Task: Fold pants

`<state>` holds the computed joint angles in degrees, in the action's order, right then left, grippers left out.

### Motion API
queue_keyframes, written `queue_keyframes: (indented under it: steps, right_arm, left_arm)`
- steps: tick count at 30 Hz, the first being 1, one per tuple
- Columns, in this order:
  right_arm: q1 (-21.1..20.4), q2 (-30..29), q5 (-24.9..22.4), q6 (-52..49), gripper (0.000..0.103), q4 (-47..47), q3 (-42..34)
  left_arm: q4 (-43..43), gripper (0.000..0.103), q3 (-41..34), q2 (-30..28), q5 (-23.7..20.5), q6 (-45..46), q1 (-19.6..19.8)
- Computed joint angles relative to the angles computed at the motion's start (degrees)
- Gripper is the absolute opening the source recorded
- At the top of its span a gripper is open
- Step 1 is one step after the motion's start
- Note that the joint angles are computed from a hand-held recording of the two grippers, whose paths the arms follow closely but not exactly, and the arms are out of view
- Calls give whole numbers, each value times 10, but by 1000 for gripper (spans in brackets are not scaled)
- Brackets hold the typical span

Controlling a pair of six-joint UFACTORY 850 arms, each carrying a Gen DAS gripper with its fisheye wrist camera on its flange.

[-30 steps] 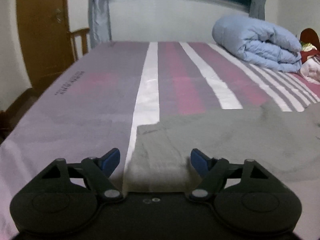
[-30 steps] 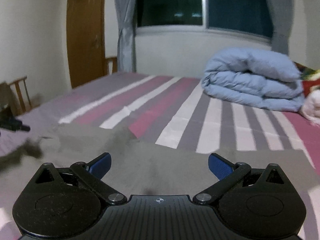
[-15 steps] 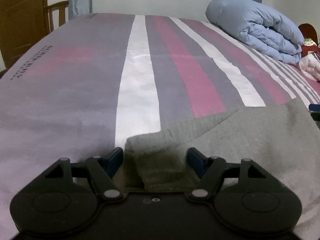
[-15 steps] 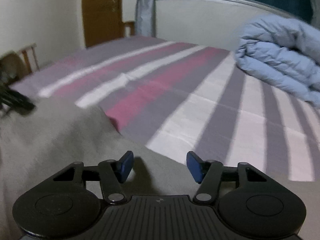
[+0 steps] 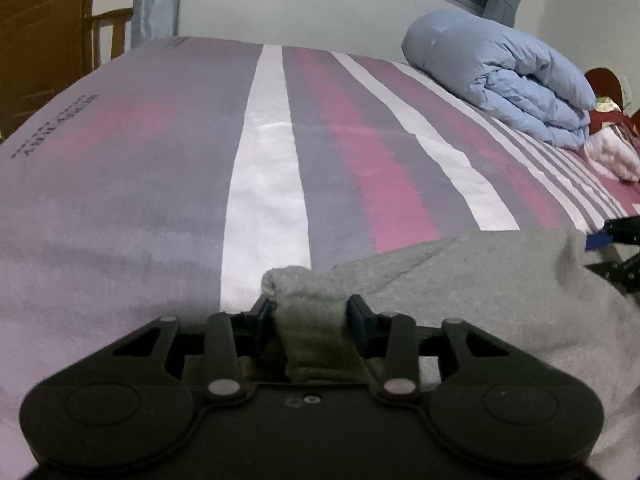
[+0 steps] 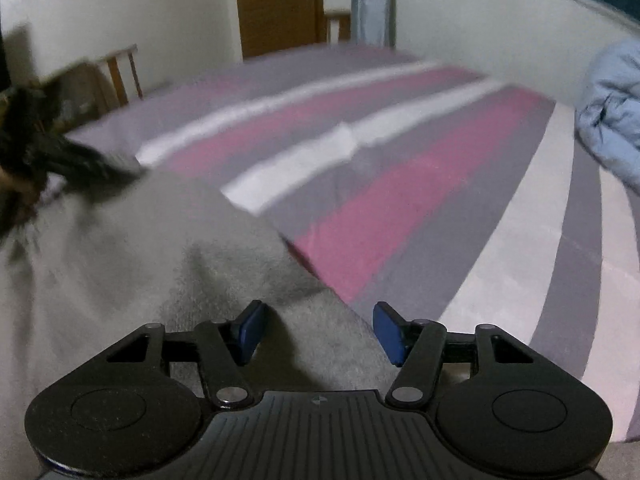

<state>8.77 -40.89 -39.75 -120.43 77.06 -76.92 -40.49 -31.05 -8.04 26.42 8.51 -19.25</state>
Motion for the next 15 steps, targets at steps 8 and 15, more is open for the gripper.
queue_keyframes:
  steps: [8, 15]
  right_arm:
    - [-19, 56, -6, -81, 8, 64, 59]
    - [-52, 194, -45, -232, 8, 150, 195]
  left_arm:
    - [29, 26, 28, 32, 55, -33, -13]
    - [7, 26, 111, 145, 156, -23, -80]
